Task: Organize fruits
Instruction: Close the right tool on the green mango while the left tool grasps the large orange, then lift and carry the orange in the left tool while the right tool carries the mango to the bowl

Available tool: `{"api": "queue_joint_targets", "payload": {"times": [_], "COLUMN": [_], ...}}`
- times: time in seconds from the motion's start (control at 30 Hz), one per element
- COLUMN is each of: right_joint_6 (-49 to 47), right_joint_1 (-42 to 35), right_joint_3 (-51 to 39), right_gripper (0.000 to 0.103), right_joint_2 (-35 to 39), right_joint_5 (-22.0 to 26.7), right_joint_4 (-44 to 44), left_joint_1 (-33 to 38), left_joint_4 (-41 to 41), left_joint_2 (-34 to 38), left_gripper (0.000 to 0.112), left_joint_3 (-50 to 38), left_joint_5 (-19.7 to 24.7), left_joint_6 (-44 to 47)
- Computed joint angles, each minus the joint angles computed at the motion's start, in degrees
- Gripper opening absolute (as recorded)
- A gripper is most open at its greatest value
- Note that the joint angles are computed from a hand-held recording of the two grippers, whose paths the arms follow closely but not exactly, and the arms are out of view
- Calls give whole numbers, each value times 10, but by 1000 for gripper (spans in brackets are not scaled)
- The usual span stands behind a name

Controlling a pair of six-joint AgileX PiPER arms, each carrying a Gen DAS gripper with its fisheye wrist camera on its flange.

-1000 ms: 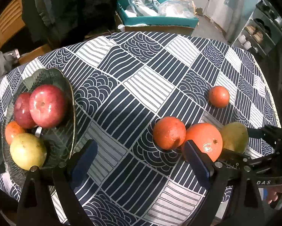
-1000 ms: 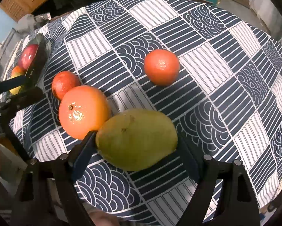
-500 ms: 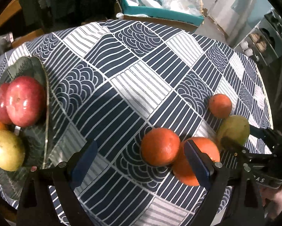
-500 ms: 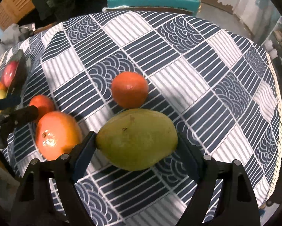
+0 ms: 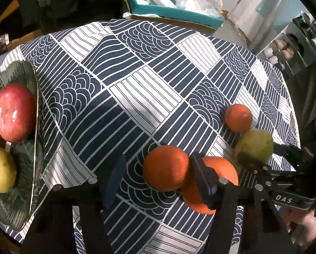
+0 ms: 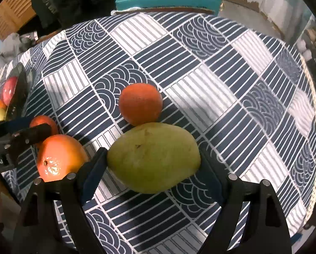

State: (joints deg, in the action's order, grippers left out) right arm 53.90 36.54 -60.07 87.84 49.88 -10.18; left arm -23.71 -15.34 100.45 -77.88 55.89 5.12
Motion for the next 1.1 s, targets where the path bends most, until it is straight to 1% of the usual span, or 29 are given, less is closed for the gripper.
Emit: {"api": "queue_joint_targets", "payload": {"times": [0.03,0.1,0.13,0.27,0.37,0.47,0.53,0.97,1.1], "right_joint_6": [-3,-8,-4,8,21,35,45,93,106], "right_joint_1": [-1,-3,-1,7,16,22,26,64,79], "right_joint_3": [-1,-3,-4,-8,-18,-23,-25,-74,-100], "right_gripper": [84,83,83,83,83,83,83,83,83], "right_joint_2": [3,10,11,15,24,21,15,-7,-9], "right_joint_5": [-3,-8,-9,-7,-1,6,11,62,89], "right_joint_4": [3,10,7,-5,-19,-34,-44,-119,-146], "left_joint_1": [0,6,7,-7,-7,-9,-9,-2,4], "left_joint_4": [-3,-27,-38,-14,-9,4,8,39,42], "left_joint_2": [0,-2,-4,-11,-12,-30,-39,-100,-121], "left_gripper": [61,52,45,45,44,44,44,44,43], "left_joint_3": [1,7,9,13,12,24,23,26,24], "left_joint_5": [-2,-6,-6,-20,-19,-36,-38,-56,-57], "left_joint_6": [4,26,36,30,26,25,25,10,13]}}
